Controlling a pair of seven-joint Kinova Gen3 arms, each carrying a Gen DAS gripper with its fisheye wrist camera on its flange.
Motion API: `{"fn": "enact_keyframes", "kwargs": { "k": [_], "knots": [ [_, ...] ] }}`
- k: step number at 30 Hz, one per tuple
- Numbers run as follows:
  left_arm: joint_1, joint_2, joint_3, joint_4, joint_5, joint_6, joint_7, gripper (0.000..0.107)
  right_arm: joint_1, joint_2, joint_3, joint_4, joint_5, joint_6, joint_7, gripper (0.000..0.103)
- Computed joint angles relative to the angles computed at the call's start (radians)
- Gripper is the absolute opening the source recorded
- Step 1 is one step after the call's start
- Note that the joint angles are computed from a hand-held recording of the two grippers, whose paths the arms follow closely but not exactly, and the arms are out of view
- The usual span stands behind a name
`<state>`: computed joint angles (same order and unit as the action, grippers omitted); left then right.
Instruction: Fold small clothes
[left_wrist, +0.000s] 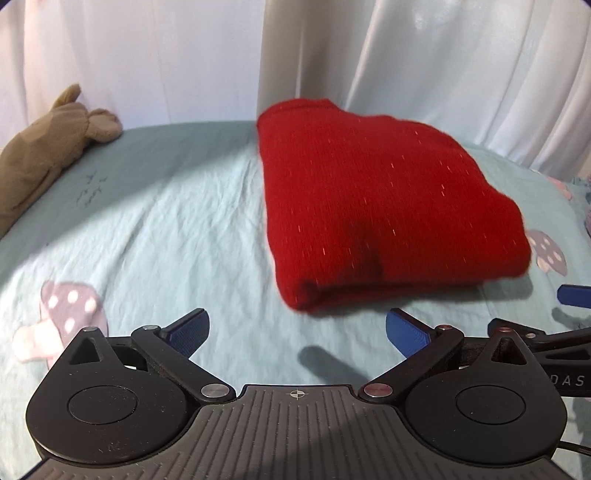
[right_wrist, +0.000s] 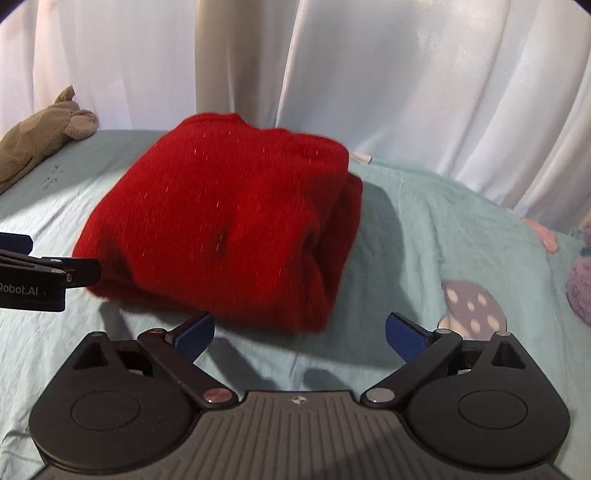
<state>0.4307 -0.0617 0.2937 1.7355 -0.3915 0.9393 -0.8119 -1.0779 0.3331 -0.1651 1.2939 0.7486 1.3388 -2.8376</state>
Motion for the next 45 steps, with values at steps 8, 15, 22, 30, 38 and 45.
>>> {"fn": "enact_keyframes", "kwargs": {
  "k": [8, 15, 22, 30, 38, 45],
  "knots": [
    [0.038, -0.025, 0.064, 0.017, 0.02, 0.167, 0.051, 0.103, -0.045, -0.026, -0.042, 0.003, -0.171, 0.083, -0.07, 0.099],
    [0.056, -0.03, 0.058, -0.037, 0.018, 0.21, 0.072, 0.103, -0.045, -0.032, -0.051, -0.069, -0.17, 0.129, -0.087, 0.099],
    [0.102, 0.004, 0.079, -0.091, -0.053, 0.268, 0.086, 0.103, -0.096, -0.004, -0.028, -0.148, -0.099, 0.235, -0.072, 0.099],
    [0.109, -0.005, 0.063, -0.097, -0.034, 0.268, 0.081, 0.103, -0.117, 0.003, -0.024, -0.17, -0.079, 0.262, -0.073, 0.099],
    [0.094, -0.017, 0.056, -0.092, -0.012, 0.265, 0.073, 0.103, -0.122, 0.006, -0.021, -0.182, -0.074, 0.271, -0.06, 0.099],
    [0.08, -0.031, 0.061, -0.087, -0.003, 0.259, 0.065, 0.103, -0.134, 0.014, -0.016, -0.196, -0.065, 0.282, -0.06, 0.099]
  ]
}}
